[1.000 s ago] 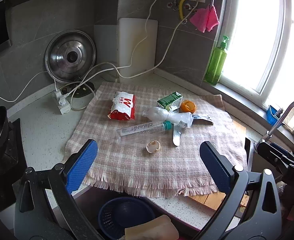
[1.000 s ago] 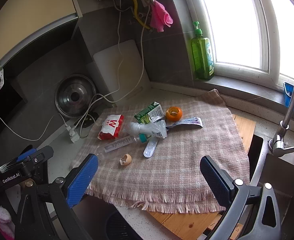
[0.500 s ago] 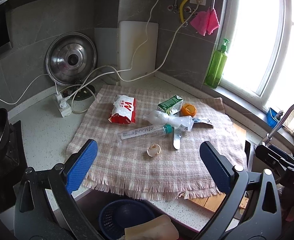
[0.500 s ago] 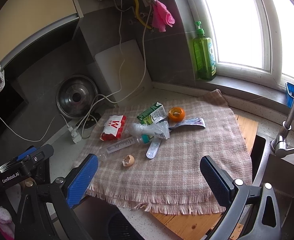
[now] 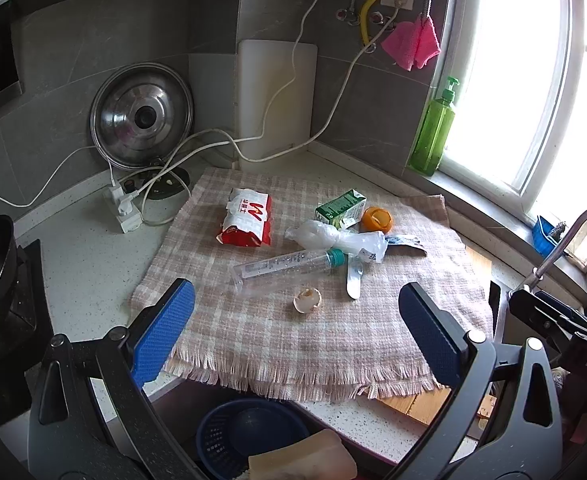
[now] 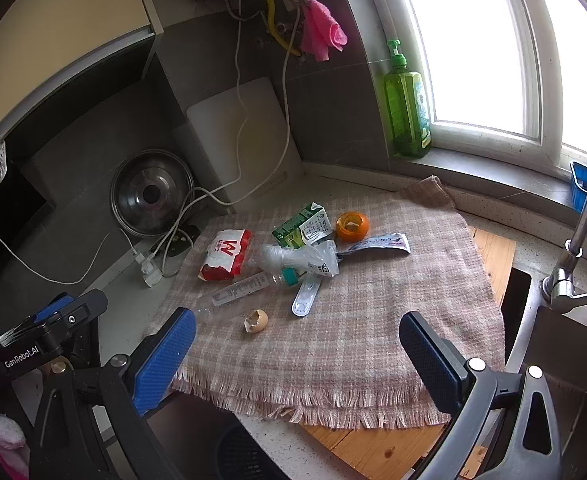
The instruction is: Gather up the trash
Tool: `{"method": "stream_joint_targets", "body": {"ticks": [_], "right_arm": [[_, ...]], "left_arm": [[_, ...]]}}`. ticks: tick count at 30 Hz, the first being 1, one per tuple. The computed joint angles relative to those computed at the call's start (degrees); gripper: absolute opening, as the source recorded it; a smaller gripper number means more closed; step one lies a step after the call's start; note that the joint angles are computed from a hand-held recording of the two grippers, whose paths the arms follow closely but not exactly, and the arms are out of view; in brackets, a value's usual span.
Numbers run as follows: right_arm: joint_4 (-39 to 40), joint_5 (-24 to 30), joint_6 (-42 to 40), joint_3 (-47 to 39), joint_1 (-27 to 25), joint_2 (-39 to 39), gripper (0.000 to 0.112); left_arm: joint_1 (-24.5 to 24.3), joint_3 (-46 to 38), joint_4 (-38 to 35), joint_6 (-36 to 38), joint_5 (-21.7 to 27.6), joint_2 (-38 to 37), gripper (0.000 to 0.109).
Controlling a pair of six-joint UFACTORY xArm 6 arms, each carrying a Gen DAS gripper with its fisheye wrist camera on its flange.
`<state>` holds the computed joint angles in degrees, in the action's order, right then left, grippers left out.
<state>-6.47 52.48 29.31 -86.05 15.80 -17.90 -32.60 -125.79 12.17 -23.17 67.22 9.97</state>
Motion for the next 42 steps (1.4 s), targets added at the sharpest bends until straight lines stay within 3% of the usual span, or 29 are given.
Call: {"method": "stream_joint_targets", "body": {"ticks": [29, 42], "right_arm": [[0.28, 0.71, -0.83, -4.16, -0.07, 4.13, 0.103], [0.50, 0.49, -1.23, -5.87, -0.28, 6.73, 0.103]], "left_arm": [[0.30, 2.12, -0.24, -0.33, -1.01, -0.68, 0.103], [3.08, 0.72, -2.32, -0.01, -0.58, 1.26, 0.103]]}}
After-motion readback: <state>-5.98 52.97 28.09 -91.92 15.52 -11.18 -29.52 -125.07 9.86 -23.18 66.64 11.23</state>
